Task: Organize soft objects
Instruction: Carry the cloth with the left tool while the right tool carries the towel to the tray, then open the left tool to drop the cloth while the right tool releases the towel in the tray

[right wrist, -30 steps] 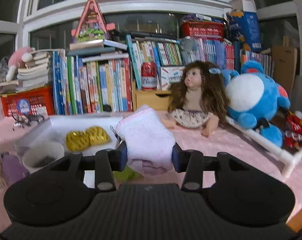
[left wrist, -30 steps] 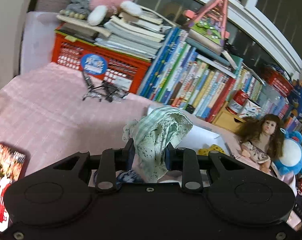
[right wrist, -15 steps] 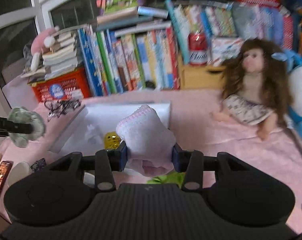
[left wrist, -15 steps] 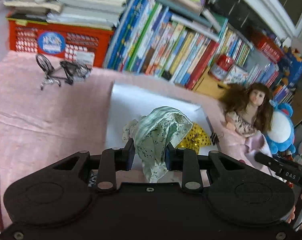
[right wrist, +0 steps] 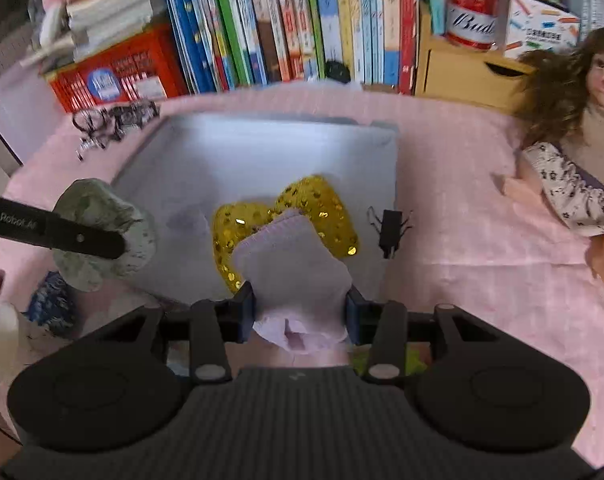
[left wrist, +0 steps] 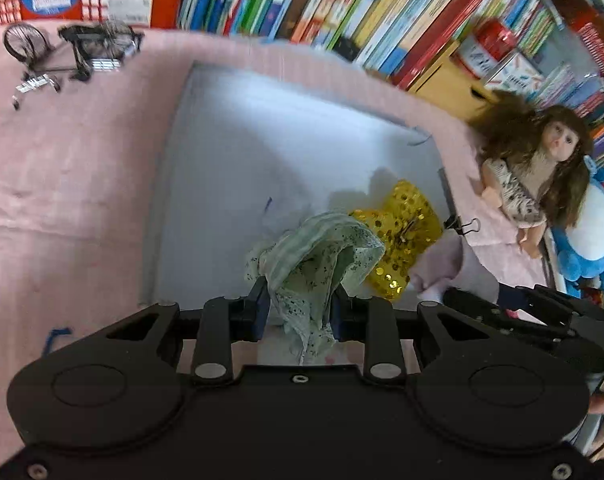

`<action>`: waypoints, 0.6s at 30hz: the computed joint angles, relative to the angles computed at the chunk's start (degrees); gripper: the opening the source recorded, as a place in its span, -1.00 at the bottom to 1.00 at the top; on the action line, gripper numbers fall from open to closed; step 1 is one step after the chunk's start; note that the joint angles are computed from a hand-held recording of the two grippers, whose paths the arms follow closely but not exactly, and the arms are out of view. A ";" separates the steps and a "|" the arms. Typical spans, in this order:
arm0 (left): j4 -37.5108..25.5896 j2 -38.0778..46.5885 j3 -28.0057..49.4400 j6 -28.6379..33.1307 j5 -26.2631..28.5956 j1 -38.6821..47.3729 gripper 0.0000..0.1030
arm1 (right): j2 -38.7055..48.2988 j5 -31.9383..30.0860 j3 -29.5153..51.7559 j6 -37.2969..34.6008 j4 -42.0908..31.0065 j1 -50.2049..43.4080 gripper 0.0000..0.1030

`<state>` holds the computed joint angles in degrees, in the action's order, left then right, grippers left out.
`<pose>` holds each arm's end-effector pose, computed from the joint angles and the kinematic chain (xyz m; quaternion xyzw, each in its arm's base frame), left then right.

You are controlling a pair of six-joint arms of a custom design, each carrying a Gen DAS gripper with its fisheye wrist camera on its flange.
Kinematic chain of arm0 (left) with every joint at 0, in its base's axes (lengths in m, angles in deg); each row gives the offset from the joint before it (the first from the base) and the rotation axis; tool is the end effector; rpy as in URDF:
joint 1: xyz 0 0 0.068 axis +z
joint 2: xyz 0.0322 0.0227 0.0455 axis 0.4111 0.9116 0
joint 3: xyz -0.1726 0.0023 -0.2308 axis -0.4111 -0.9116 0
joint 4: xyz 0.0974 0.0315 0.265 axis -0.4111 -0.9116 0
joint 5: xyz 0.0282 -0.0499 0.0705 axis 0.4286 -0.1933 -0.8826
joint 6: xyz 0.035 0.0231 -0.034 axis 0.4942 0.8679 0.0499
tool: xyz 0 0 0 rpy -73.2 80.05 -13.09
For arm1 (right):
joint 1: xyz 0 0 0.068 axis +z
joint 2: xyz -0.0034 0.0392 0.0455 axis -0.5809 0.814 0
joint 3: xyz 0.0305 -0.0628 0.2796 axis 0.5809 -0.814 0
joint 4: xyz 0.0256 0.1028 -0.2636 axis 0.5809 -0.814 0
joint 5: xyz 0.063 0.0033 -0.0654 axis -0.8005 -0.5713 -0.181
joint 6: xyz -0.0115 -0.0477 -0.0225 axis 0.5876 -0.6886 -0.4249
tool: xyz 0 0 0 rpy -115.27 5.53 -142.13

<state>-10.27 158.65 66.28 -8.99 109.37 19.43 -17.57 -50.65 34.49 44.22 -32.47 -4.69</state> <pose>0.3706 -0.0469 0.1970 0.1490 0.9555 -0.2130 0.1393 0.2072 0.1137 0.1840 0.0976 0.9545 0.0518 0.2771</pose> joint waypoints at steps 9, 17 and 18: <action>3.17 6.21 4.07 -5.27 -3.10 -4.16 -0.45 | 6.63 -1.10 1.85 -1.28 3.80 -2.82 -0.06; 5.11 8.27 5.36 -7.90 -3.24 -5.64 -0.42 | 10.63 -1.17 3.52 -1.35 6.21 -3.72 -0.06; 5.33 8.42 5.26 -7.94 -3.41 -5.75 -0.42 | 10.99 -1.23 3.52 -1.22 6.54 -3.72 -0.06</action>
<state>-4.94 167.07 71.54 -16.93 105.96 13.68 -6.58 -51.88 38.01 42.99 -25.93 -8.41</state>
